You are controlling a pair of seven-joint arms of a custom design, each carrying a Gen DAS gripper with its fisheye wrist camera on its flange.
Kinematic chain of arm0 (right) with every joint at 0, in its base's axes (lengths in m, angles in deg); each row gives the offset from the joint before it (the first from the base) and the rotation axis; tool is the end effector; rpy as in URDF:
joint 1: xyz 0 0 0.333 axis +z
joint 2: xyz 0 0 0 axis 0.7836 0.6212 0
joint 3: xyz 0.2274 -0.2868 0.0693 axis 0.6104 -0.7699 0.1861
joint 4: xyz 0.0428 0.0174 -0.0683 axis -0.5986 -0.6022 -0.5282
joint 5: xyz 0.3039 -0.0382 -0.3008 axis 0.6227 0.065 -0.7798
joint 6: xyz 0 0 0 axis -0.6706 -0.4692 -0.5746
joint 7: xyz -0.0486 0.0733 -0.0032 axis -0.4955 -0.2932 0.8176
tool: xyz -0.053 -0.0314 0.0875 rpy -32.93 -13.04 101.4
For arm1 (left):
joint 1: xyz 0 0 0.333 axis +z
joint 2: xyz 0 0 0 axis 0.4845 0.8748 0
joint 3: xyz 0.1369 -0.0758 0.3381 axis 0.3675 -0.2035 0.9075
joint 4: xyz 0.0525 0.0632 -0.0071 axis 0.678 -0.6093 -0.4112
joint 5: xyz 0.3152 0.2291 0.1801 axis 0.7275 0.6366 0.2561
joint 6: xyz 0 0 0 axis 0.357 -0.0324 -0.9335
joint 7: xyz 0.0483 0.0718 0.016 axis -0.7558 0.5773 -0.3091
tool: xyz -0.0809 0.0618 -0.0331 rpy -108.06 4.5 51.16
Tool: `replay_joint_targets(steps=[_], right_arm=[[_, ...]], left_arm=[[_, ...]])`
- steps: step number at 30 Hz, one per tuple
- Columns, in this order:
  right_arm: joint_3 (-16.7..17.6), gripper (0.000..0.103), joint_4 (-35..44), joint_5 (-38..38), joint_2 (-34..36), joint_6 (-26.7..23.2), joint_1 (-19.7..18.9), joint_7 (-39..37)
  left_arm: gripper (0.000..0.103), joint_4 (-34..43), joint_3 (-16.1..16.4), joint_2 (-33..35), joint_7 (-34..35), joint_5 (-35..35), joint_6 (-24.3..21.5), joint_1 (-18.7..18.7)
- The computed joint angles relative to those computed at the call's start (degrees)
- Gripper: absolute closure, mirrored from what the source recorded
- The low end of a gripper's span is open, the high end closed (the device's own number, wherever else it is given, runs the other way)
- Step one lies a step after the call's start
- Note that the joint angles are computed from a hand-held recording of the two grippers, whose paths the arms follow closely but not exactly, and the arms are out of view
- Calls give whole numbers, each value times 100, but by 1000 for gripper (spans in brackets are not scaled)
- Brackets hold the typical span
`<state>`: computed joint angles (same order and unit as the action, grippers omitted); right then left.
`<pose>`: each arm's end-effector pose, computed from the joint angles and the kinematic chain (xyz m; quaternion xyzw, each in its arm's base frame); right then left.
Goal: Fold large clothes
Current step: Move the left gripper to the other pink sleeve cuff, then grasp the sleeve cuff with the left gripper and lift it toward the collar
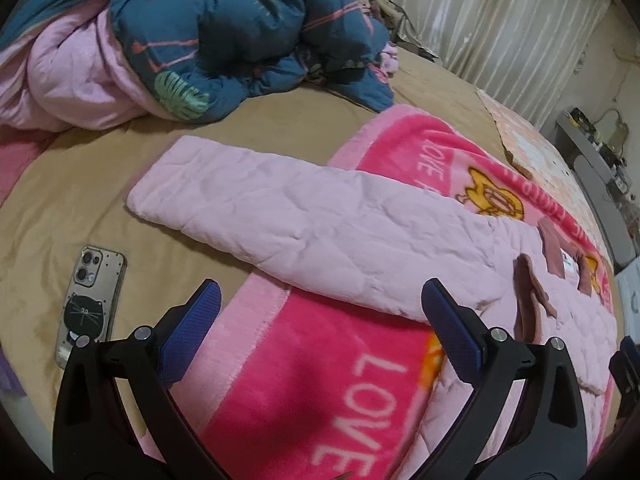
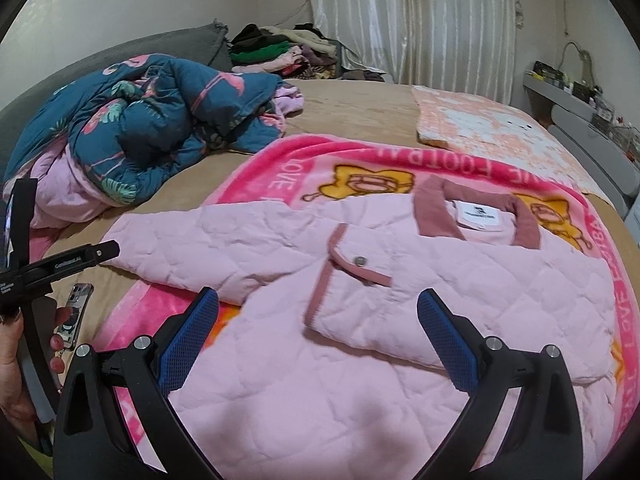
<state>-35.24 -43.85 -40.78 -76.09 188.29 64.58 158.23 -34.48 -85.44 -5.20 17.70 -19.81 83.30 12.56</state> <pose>0.6057 0.1501 0.4987 -0.6388 0.6537 -0.2559 0.3150 0.6678 -0.3037 0.4627 -0.7204 0.6071 -0.2877 0.1723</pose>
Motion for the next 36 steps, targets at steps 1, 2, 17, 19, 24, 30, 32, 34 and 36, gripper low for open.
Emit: replay_joint_targets(steps=[1, 2, 17, 19, 24, 30, 32, 34, 36], right_arm=[[34, 4, 69, 61, 58, -15, 14, -67], [44, 4, 115, 115, 96, -23, 37, -125], [-169, 4, 908, 975, 814, -230, 697, -1156], [-183, 4, 985, 1105, 889, -249, 750, -1317], [-372, 4, 1119, 1199, 1052, -183, 979, -1461], [-432, 4, 1100, 1455, 1108, -162, 1064, -1710], [-489, 4, 1060, 1464, 1103, -143, 1108, -1718], [-519, 4, 1006, 1497, 1084, -134, 1116, -1723], [-598, 4, 947, 1470, 1061, -93, 1154, -1663]], left_arm=[[9, 1, -29, 13, 50, -87, -8, 53], [9, -4, -66, 22, 117, -191, -11, 110], [9, 211, -11, 470, 24, -956, 131, 479], [9, 209, -18, 531, -39, -1103, 251, 544], [9, 177, -76, 718, -111, -1452, 624, 706], [9, 202, -334, 1031, 5, -1968, 1119, 1017], [9, 283, -434, 1144, 123, -2110, 1145, 1141], [9, 318, -575, 1246, 209, -2328, 1206, 1315], [9, 337, -628, 1317, 246, -2472, 1278, 1405]])
